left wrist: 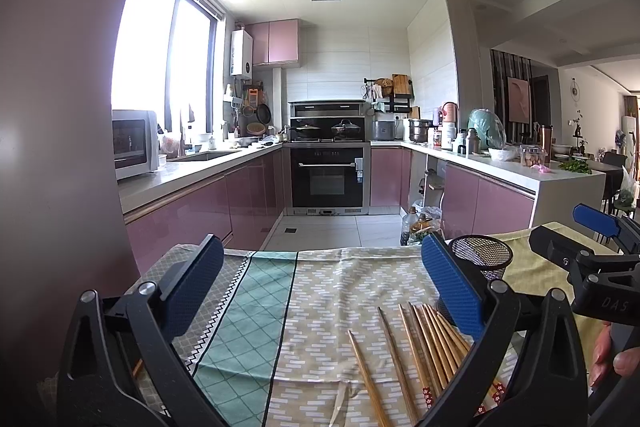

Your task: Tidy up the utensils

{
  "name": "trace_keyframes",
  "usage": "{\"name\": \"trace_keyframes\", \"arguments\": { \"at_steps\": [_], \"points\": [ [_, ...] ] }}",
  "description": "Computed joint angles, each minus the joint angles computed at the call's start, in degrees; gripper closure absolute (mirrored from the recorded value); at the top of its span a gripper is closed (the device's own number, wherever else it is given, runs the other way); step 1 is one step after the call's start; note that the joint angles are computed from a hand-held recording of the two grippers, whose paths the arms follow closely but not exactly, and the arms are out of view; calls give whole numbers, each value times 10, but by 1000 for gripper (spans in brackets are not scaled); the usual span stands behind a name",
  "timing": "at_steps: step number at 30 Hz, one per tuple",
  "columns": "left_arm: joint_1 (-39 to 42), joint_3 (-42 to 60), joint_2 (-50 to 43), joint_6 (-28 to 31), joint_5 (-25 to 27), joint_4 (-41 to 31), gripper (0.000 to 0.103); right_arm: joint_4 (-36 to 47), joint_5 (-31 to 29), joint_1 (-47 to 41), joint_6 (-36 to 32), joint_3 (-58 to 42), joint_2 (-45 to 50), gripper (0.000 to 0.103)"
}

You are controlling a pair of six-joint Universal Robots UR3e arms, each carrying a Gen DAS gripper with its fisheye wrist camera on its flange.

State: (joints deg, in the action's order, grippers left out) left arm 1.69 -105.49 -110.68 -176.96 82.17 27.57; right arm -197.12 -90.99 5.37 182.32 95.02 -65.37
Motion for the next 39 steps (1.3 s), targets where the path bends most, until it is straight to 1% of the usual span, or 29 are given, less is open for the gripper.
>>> {"name": "trace_keyframes", "arguments": {
  "at_steps": [19,27,33,39],
  "points": [
    [1,-3,1,2,-2,-6,5,0,-3,3,1,-3,2,7],
    [2,4,4,3,-4,-29,5,10,1,5,4,-11,6,7],
    [2,10,6,8,-8,-48,5,20,18,-8,3,-11,1,7],
    [6,22,1,23,-16,-94,5,60,41,-18,-9,-8,-6,7]
  ]
}}
